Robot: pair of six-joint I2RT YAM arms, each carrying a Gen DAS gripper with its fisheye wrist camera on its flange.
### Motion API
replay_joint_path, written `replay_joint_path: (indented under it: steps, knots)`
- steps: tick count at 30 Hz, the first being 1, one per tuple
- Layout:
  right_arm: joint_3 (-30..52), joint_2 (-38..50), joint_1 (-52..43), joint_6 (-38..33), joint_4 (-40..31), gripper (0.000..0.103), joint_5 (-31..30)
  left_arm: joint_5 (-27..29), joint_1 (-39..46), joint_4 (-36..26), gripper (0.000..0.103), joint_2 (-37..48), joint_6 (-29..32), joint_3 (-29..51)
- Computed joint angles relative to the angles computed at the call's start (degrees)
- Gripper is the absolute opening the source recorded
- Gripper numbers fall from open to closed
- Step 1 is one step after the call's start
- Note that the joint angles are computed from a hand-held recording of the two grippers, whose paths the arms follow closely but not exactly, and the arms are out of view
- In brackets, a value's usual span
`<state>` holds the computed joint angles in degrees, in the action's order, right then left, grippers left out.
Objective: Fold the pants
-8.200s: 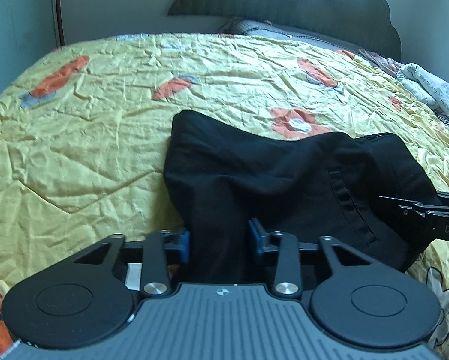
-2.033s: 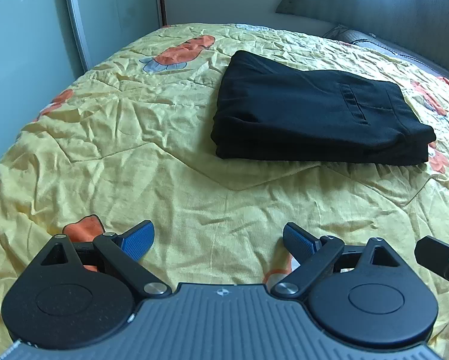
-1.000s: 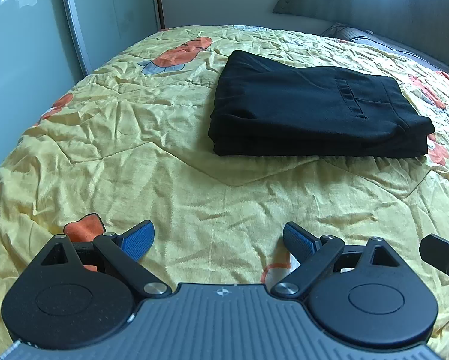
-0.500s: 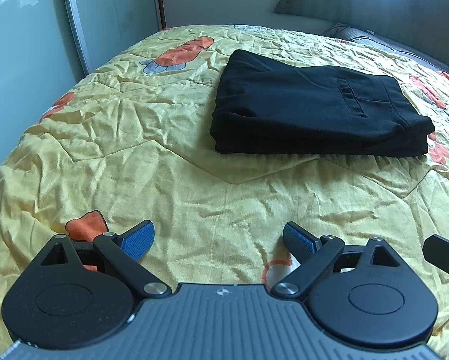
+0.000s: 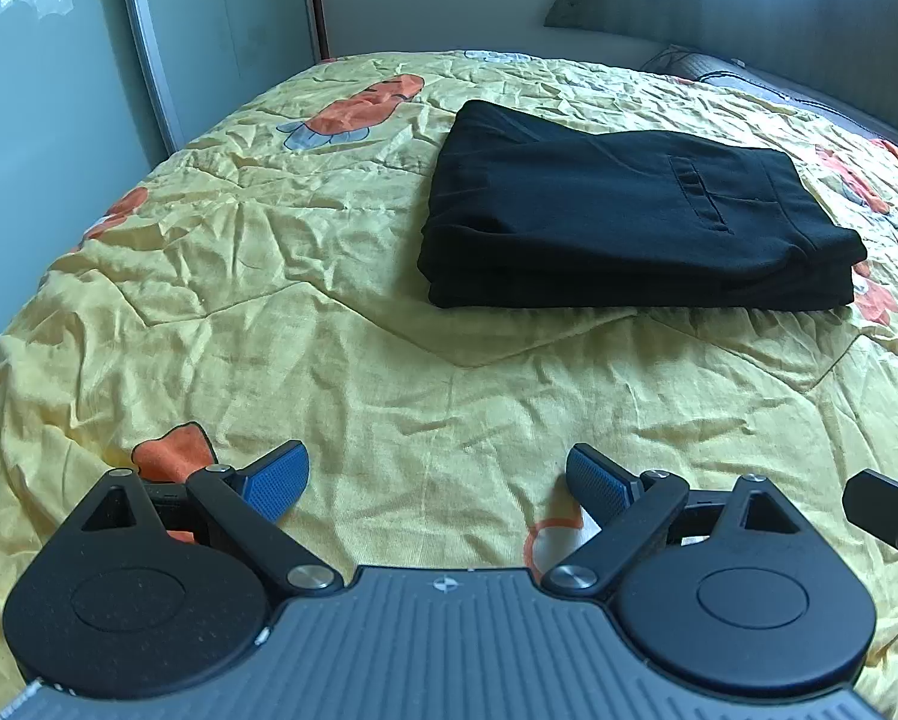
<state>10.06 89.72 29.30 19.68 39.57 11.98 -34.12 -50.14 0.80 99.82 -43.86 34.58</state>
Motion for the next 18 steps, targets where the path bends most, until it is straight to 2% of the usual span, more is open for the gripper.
replay_joint_path:
  steps: [18]
  knots:
    - [0.3, -0.4, 1.1, 0.0, -0.8, 0.099, 1.0, -1.3, -0.3, -0.4, 0.095, -0.8, -0.2, -0.3]
